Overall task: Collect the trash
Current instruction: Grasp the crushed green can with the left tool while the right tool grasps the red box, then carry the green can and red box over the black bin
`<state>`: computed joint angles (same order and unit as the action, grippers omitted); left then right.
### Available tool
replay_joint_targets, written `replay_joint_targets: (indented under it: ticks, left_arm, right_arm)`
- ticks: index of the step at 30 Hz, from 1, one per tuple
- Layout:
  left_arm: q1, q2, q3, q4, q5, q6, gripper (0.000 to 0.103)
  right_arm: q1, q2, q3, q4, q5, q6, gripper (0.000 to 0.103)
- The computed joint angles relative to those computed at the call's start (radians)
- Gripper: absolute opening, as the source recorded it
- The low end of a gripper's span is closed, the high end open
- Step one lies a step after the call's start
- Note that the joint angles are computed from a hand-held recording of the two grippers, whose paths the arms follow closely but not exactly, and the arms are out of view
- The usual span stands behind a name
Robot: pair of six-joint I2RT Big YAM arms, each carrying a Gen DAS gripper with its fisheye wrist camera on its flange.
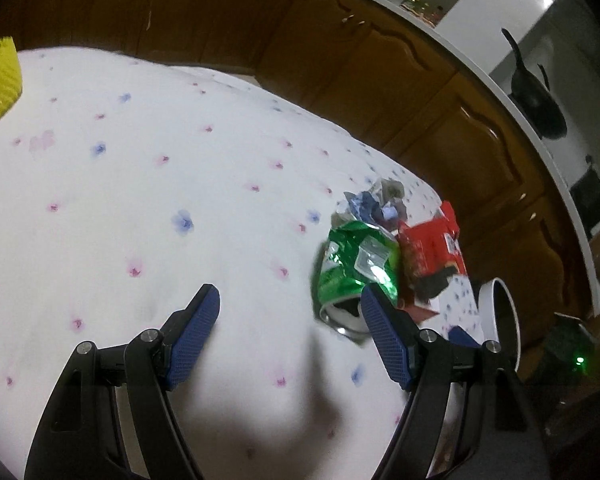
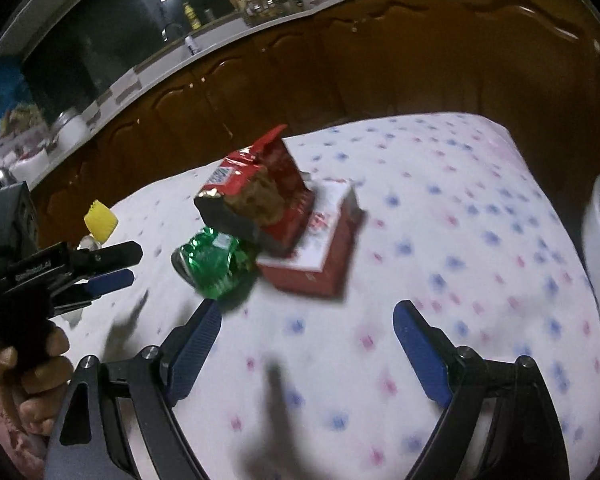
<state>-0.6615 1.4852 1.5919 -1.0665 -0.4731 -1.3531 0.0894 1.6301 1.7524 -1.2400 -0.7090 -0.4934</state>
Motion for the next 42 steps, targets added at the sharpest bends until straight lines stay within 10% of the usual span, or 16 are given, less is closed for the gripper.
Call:
replay_joint_targets:
  ticks: [7, 11, 21, 27, 42]
  left_arm:
    - [0.057, 0.056, 0.047, 0.038, 0.076, 0.082, 0.075]
    - [0.089, 0.103, 0.082, 0.049, 0.130, 0.120, 0.075]
    - [0.088, 0.172, 0.153, 0.049, 0.189, 0.211, 0.074]
    - [0.046, 0.221, 0.221, 0.027, 0.178, 0.267, 0.052]
    - [-0.105, 0.194, 0.237, -0.028, 0.028, 0.198, 0.051]
  right_arm:
    - [0.059, 0.054, 0.043, 0.034, 0.069, 0.023, 0.087]
    - [0.058, 0.086, 0.079, -0.004, 0.060, 0.021, 0.061]
    - [-0.054, 0.054, 0.052, -0.071, -0.026, -0.023, 0.059]
    - [-0.142, 0.018, 0.010, -0.070, -0.059, -0.021, 0.059]
    - [-0.204, 0.015, 0.019, -0.149, -0.002, -0.095, 0.063]
